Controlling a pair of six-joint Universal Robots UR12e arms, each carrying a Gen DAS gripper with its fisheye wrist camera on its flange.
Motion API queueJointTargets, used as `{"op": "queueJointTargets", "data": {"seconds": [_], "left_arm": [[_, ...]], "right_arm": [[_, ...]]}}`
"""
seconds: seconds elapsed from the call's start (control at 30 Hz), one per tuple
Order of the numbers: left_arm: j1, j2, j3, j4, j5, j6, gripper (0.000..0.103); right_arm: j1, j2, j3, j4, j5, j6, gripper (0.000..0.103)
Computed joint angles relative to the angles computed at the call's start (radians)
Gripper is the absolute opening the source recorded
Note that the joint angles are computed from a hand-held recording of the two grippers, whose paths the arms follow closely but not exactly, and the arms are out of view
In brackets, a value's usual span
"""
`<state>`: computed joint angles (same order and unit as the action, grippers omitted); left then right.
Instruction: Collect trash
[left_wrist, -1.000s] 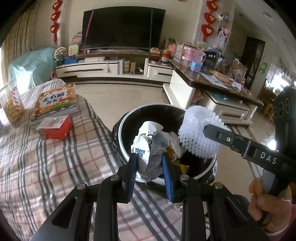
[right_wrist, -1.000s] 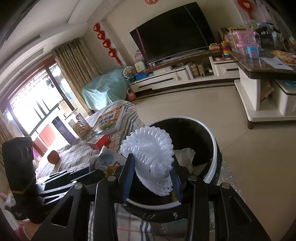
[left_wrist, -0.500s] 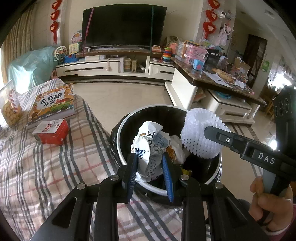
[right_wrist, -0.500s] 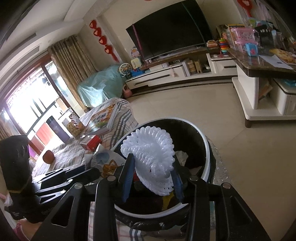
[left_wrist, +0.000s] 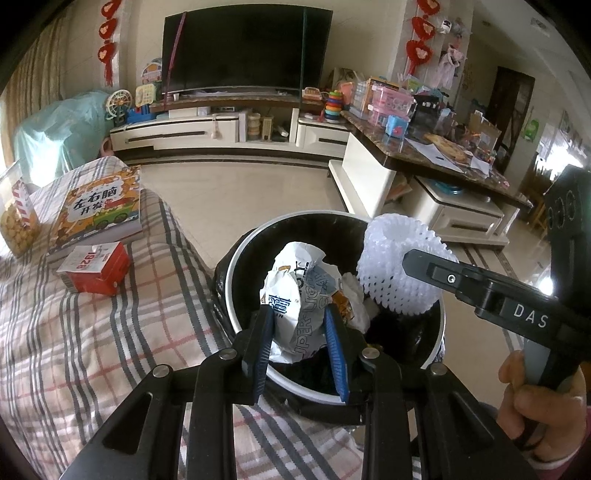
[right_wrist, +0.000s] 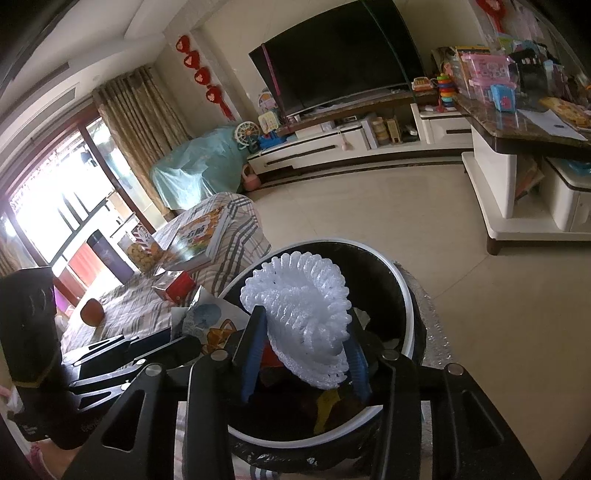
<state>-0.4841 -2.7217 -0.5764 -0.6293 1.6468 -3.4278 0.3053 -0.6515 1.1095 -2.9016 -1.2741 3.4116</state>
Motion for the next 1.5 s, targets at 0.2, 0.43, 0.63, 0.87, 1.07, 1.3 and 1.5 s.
{"op": "queueJointTargets", "data": {"seconds": [0.2,0.43,0.63,0.87,1.07,1.3,1.5], "left_arm": [[0.002,-0.008,0.019,-0.016,-0.001,0.005,0.031],[0.0,0.015,-0.026,0.02,0.023,0.001,0.05],[0.002,0.083,-0.167,0.117,0.039,-0.036,0.059],[-0.004,0.181,-0.384,0.276,0.061,-0.11,0.063],[-0.017,0.248,-0.538,0.4,0.115,-0.162,0.067],[-0.047,0.302,-0.66,0.522,0.215,-0.154,0.076],[-0.08,0.33,-0.742,0.676,0.332,-0.134,0.091]], "right_arm": [[-0.001,0.007,-0.012,0.022,0.0,0.0,0.045],[-0.005,0.006,-0.017,0.036,0.008,0.021,0.073],[-0.003,-0.01,0.01,-0.008,0.007,0.04,0.085],[0.008,-0.047,0.094,-0.101,0.005,0.084,0.091],[0.032,-0.089,0.186,-0.181,-0.04,0.074,0.092],[0.066,-0.13,0.272,-0.292,-0.151,0.047,0.099],[0.104,-0.158,0.32,-0.403,-0.289,-0.052,0.103]]}}
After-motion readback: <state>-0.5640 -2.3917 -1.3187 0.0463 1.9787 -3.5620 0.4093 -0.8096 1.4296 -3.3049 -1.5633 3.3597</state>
